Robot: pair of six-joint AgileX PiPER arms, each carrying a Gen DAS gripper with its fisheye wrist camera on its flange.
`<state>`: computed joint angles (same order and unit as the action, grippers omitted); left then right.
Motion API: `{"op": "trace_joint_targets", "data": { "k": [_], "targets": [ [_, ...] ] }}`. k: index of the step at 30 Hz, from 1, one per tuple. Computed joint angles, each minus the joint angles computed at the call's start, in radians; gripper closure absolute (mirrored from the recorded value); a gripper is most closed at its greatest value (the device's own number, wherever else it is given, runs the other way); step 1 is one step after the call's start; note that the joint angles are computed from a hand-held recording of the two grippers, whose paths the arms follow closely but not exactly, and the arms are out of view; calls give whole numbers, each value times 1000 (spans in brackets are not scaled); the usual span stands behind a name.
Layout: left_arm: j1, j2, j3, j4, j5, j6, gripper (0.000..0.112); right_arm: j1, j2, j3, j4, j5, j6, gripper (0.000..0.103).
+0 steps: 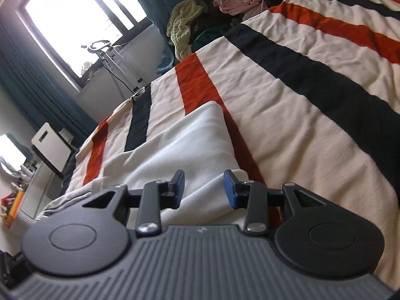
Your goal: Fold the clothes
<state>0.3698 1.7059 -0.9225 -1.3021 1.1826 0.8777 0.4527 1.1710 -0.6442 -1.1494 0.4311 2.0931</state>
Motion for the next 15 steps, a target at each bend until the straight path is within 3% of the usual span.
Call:
{"op": "trace_joint_targets", "data": {
  "k": [2, 6, 8, 9, 10, 11, 15],
  "targets": [
    [2, -10, 16, -27, -9, 22, 59, 15, 5, -5, -19, 14, -1, 65],
    [8, -43, 62, -94, -32, 88, 76, 54, 21, -26, -41, 46, -47, 65],
    [8, -58, 78, -118, -45, 115, 85, 70, 28, -36, -58, 55, -64, 49],
    [11, -66, 82, -124, -49, 128, 90, 81, 31, -38, -76, 61, -61, 32],
    [14, -76, 86, -133, -49, 145, 94, 104, 34, -37, -117, 84, -31, 24],
    [16, -88, 91, -143, -48, 163, 99, 123, 36, -38, -142, 107, -21, 25],
    [43, -131, 119, -196, -11, 246, 104, 186, 65, -62, -171, 185, -59, 26]
  ]
}}
